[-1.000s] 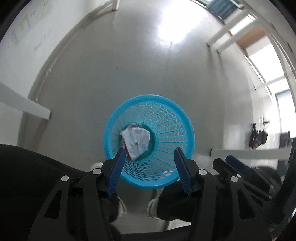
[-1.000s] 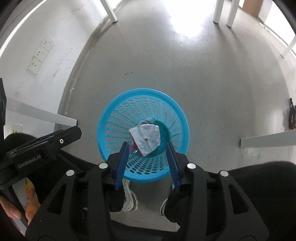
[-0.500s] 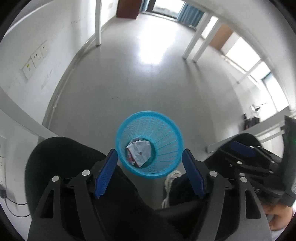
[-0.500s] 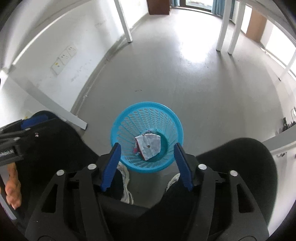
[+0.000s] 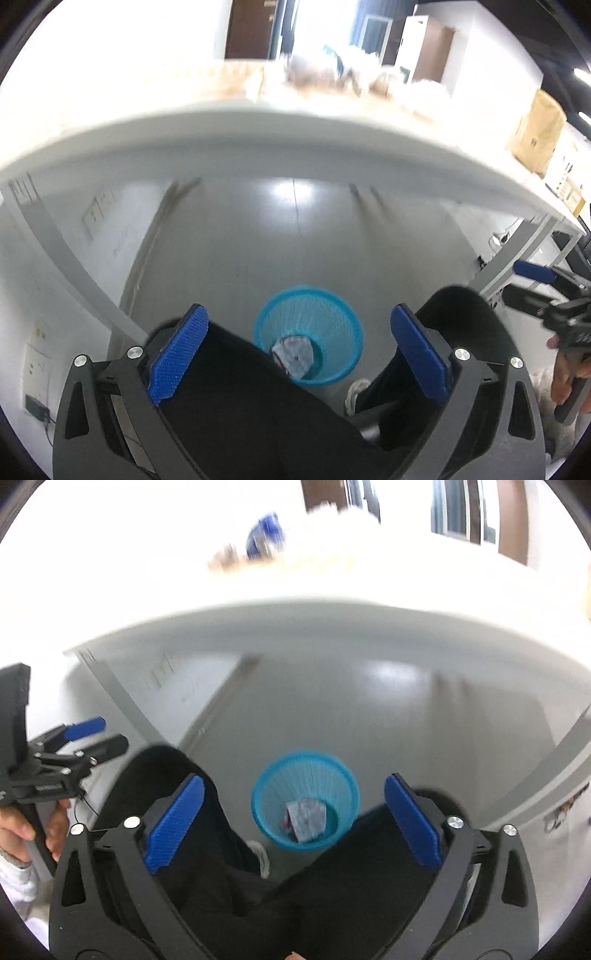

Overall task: Collect trash
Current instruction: 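Raise both tools from the basket back toward the table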

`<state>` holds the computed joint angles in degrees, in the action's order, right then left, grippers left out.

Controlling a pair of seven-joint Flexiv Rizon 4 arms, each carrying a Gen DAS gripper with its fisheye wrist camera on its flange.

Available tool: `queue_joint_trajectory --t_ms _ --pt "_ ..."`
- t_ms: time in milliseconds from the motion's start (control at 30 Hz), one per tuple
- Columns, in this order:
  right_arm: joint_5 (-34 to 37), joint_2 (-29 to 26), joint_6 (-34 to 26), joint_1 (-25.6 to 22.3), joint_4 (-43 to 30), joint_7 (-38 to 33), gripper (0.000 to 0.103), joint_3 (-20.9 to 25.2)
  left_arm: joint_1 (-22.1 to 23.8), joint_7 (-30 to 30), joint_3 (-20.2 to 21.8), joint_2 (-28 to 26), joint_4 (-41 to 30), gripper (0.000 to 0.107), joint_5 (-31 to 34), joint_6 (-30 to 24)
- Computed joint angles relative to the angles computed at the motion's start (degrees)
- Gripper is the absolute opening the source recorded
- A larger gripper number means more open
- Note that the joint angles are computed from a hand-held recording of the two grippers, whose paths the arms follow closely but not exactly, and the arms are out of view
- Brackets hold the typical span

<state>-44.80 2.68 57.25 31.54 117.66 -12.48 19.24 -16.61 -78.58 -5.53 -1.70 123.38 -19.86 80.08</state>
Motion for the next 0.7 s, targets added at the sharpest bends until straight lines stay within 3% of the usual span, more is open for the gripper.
queue_joint_trajectory --t_ms 200,367,500,700 --pt "-4.9 3.2 0.3 -2.5 -2.8 -0.7 0.094 -0.5 -0.9 4.7 0.2 2.8 -1.3 0.097 -6.7 0.3" --pt "-7.8 2.5 -0.7 -3.8 -7.6 -3.4 0.094 -0.9 0.6 -0.4 0.5 2.1 -6.4 0.097 0.3 -1.4" --pt "-7.2 0.5 0.0 -4.1 -12.2 -7.8 0.094 -2.0 1.1 0.2 0.4 0.8 -9.4 0.097 -2.0 -2.3" --pt "-4.8 -4.4 -2.2 -2.9 -20.2 -17.1 0.094 -3.9 2.4 -4.1 0.7 -2.2 -15.2 0.097 3.0 -5.0"
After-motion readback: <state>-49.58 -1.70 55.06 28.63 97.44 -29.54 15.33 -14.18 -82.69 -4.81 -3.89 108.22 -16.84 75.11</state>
